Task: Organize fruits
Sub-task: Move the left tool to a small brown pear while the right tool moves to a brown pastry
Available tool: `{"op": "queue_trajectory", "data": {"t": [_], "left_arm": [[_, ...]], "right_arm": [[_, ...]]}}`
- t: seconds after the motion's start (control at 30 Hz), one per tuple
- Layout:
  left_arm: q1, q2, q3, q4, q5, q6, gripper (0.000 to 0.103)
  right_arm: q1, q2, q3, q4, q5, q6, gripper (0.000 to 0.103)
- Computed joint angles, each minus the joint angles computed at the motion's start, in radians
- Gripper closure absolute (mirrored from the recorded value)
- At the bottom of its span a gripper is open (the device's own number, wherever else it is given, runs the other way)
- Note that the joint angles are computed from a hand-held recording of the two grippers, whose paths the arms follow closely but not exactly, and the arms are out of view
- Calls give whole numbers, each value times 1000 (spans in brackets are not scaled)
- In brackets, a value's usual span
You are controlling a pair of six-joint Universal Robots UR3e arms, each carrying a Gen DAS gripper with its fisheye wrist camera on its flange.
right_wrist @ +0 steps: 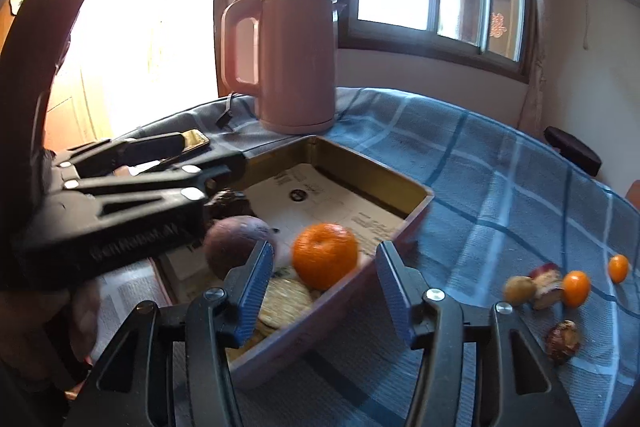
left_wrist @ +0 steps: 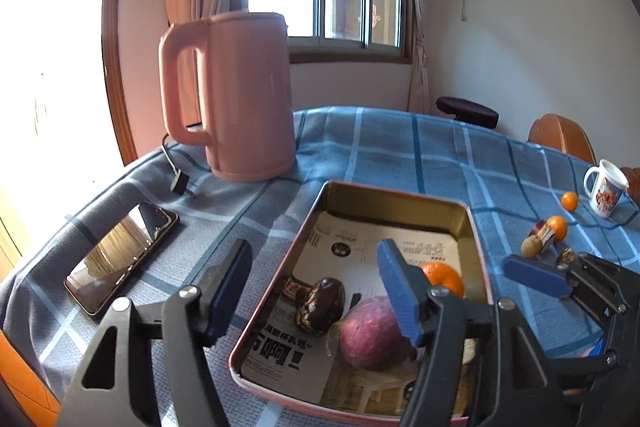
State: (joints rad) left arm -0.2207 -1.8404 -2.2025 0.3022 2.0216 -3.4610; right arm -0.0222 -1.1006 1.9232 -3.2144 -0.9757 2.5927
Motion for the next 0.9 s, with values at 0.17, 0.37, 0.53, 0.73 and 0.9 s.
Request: {"op": "queue_trajectory", "data": {"t": [0.17,0.37,0.53,0.73,0.9], "left_arm": [[-83,-30,80,-16,34,-8,32],[-218,-159,307,-121,38,17,27],[-283,-280,519,-247,-32,45,27],[-329,-409,733,-406,-76,61,28],[-337,-476,851,-505,-119,49,30]], "right_arm": [[-158,-91,85,-4,77,-4,47],[-279,-60,82,-118,-16,40,45],[-351,-11,39,-151,-66,109,44],[-424,14,31,-187,-57,169,38],[-453,22,17,-171,-21,193,36]]}}
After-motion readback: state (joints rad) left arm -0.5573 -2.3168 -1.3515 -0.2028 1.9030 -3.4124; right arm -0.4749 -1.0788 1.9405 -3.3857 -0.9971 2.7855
